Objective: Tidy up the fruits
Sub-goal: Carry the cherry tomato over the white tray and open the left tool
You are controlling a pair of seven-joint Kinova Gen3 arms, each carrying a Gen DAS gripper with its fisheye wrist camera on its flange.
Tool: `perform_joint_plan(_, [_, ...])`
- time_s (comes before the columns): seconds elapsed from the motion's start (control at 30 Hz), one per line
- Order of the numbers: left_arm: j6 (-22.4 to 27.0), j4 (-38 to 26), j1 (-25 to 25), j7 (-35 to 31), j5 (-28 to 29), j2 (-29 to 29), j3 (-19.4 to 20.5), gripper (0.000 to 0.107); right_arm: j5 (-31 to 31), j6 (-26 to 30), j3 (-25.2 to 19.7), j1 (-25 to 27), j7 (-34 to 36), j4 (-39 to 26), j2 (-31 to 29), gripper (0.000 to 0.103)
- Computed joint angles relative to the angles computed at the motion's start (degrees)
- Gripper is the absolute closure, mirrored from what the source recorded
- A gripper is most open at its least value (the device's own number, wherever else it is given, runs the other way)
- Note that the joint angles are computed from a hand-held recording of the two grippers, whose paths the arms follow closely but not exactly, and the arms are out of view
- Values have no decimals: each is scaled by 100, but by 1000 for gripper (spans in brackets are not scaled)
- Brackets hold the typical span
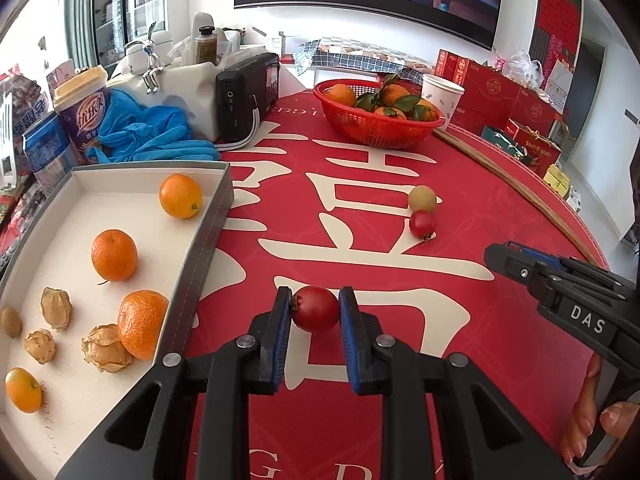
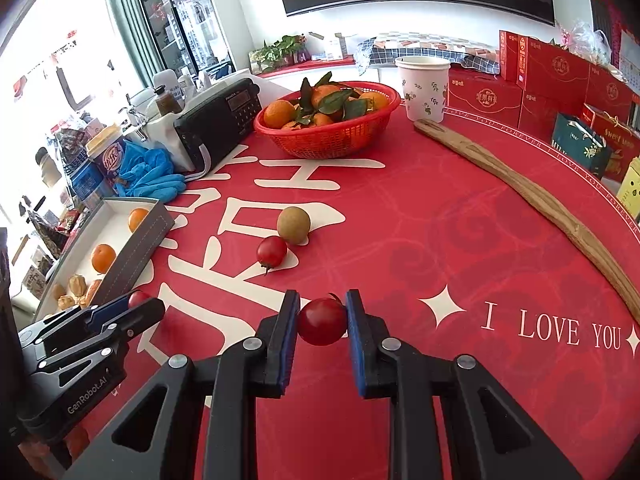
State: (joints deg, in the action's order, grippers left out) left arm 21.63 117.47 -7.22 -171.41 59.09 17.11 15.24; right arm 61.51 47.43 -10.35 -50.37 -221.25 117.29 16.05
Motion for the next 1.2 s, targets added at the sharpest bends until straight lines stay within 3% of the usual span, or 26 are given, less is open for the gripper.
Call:
perform_joint_plan(0.27, [-80, 103, -148, -611, 654, -138, 60, 82, 35, -90, 5, 17, 7, -12, 17, 79])
perform_joint_plan(0.4, [124, 51, -83, -743, 897, -202, -202, 82, 92, -152, 18, 15, -38, -36, 2, 79])
perform_joint_plan(0.63, [225, 34, 3, -1028, 1343, -293, -581, 82, -38, 222, 11, -102, 455, -492, 111, 79])
perform_joint_plan(0.93, [375, -218, -154, -473, 1138, -231, -908, 82, -300, 165, 169, -94, 1593, -1425, 370, 79])
perform_joint_plan(1.2, [288, -476, -461, 154, 786, -70, -899, 82, -767, -176, 461, -91, 2653, -2285, 756, 79])
